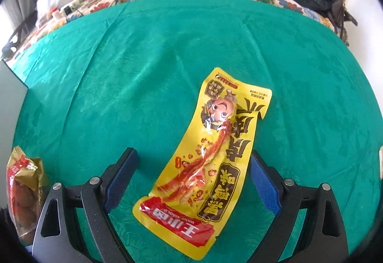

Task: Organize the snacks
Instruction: 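Lift the longan bag with the left gripper while the right gripper reaches the yellow spicy strip packet, then grasp the yellow spicy strip packet with the right gripper and lift it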

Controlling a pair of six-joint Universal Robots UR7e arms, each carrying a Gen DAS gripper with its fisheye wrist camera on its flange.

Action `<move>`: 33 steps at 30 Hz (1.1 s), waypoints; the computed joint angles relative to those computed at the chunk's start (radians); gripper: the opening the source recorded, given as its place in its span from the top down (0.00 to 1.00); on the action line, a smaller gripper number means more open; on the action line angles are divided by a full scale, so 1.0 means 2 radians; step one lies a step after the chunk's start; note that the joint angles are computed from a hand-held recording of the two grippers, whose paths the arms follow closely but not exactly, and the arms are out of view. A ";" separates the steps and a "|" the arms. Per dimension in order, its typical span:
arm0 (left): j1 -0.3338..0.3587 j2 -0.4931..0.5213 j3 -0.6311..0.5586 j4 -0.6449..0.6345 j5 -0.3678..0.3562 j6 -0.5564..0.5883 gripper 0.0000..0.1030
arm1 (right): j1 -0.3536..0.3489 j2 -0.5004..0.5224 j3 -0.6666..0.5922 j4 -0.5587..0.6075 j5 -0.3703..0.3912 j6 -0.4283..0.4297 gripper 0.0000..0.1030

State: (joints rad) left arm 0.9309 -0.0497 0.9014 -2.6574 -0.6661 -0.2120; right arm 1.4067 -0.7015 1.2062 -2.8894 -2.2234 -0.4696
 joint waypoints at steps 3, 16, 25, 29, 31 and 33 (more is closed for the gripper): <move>0.000 0.000 -0.001 0.000 0.000 0.000 0.00 | -0.005 -0.012 0.011 0.003 0.016 -0.031 0.14; 0.000 0.001 -0.001 0.000 0.000 0.001 0.00 | -0.042 -0.145 0.169 0.033 0.125 -0.176 0.48; 0.000 0.001 -0.002 0.000 0.000 0.001 0.00 | -0.090 -0.246 0.312 -0.029 0.170 -0.234 0.40; 0.000 0.001 -0.002 0.000 0.000 0.001 0.00 | -0.096 -0.240 0.327 -0.080 0.176 -0.228 0.19; 0.000 0.001 -0.002 0.000 0.000 0.001 0.00 | -0.095 -0.234 0.327 -0.096 0.177 -0.225 0.15; 0.000 0.001 -0.002 0.000 0.000 0.001 0.00 | -0.095 -0.229 0.331 -0.115 0.183 -0.222 0.11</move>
